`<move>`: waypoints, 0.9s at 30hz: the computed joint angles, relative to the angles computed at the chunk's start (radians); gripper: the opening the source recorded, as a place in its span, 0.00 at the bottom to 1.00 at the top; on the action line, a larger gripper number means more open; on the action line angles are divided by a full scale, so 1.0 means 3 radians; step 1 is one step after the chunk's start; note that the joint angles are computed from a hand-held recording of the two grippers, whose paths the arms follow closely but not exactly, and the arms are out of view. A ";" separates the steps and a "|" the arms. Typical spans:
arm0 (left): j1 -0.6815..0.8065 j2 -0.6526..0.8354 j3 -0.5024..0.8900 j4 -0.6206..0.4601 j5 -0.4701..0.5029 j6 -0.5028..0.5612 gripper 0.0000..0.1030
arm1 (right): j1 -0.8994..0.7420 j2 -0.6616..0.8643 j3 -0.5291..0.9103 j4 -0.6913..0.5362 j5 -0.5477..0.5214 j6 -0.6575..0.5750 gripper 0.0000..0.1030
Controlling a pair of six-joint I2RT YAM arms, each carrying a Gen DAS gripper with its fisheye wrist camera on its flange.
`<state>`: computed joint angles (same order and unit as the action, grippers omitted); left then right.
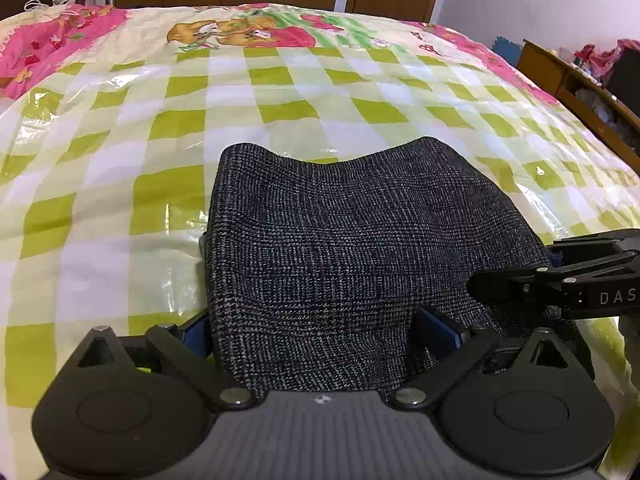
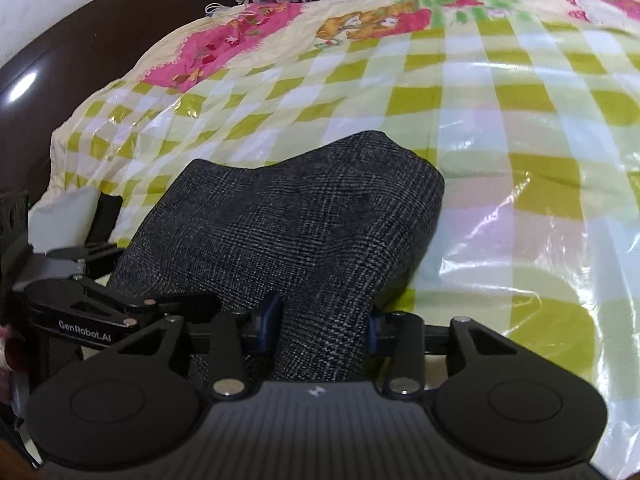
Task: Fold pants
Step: 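Grasp the bundle edge with the left gripper while the right gripper grasps its side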
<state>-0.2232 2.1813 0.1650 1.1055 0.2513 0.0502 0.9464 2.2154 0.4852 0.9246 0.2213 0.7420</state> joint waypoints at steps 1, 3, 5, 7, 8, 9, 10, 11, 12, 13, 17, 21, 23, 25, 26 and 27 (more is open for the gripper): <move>0.0010 0.0002 0.0019 -0.0033 0.0010 0.0013 1.00 | 0.0004 0.0001 0.0004 -0.0011 0.0007 -0.0004 0.39; 0.0026 -0.0018 0.0058 -0.0126 0.0028 0.0022 1.00 | 0.0009 0.0008 -0.0004 0.0003 0.0016 -0.0001 0.39; 0.0051 -0.0030 0.0116 -0.0247 0.0061 0.0035 1.00 | 0.0007 0.0003 -0.0001 -0.0008 0.0011 -0.0004 0.39; 0.0080 0.0011 0.0168 -0.0286 0.0111 0.0049 1.00 | -0.0005 -0.0011 0.0003 -0.0037 -0.0006 -0.0010 0.39; 0.0098 0.0036 0.0183 -0.0286 0.0137 0.0063 1.00 | -0.0013 -0.0014 0.0005 -0.0045 -0.0018 -0.0008 0.39; 0.0121 0.0056 0.0197 -0.0288 0.0169 0.0081 1.00 | -0.0022 -0.0010 0.0015 -0.0054 -0.0027 -0.0002 0.40; 0.0148 0.0079 0.0207 -0.0281 0.0204 0.0096 1.00 | -0.0032 -0.0003 0.0021 -0.0059 -0.0039 0.0004 0.40; 0.0173 0.0106 0.0211 -0.0260 0.0236 0.0106 1.00 | -0.0040 0.0008 0.0039 -0.0071 -0.0051 0.0006 0.41; 0.0191 0.0130 0.0218 -0.0247 0.0263 0.0112 1.00 | -0.0048 0.0013 0.0045 -0.0074 -0.0065 0.0001 0.41; 0.0217 0.0154 0.0232 -0.0243 0.0296 0.0125 1.00 | -0.0058 0.0016 0.0048 -0.0073 -0.0079 -0.0005 0.41; 0.0237 0.0265 0.0223 -0.0087 0.0322 0.0100 1.00 | -0.0082 0.0040 0.0084 -0.0099 -0.0119 -0.0033 0.45; 0.0049 0.0379 0.0111 0.0283 0.0077 -0.0052 1.00 | -0.0103 0.0113 0.0116 -0.0048 -0.0160 -0.0023 0.51; -0.0019 0.0375 0.0075 0.0358 -0.0012 -0.0103 1.00 | -0.0132 0.0174 0.0121 0.0037 -0.0213 -0.0008 0.52; -0.0069 0.0359 0.0031 0.0434 -0.0071 -0.0138 1.00 | -0.0145 0.0194 0.0112 0.0085 -0.0234 -0.0011 0.51; -0.0089 0.0341 0.0013 0.0451 -0.0102 -0.0143 1.00 | -0.0144 0.0201 0.0099 0.0120 -0.0233 0.0001 0.49; -0.0109 0.0316 -0.0007 0.0463 -0.0130 -0.0161 1.00 | -0.0138 0.0205 0.0083 0.0154 -0.0228 0.0012 0.46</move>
<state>-0.2557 2.2761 0.1628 1.2445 0.2125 0.0020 0.9050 2.2770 0.5100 0.9707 0.1529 0.7455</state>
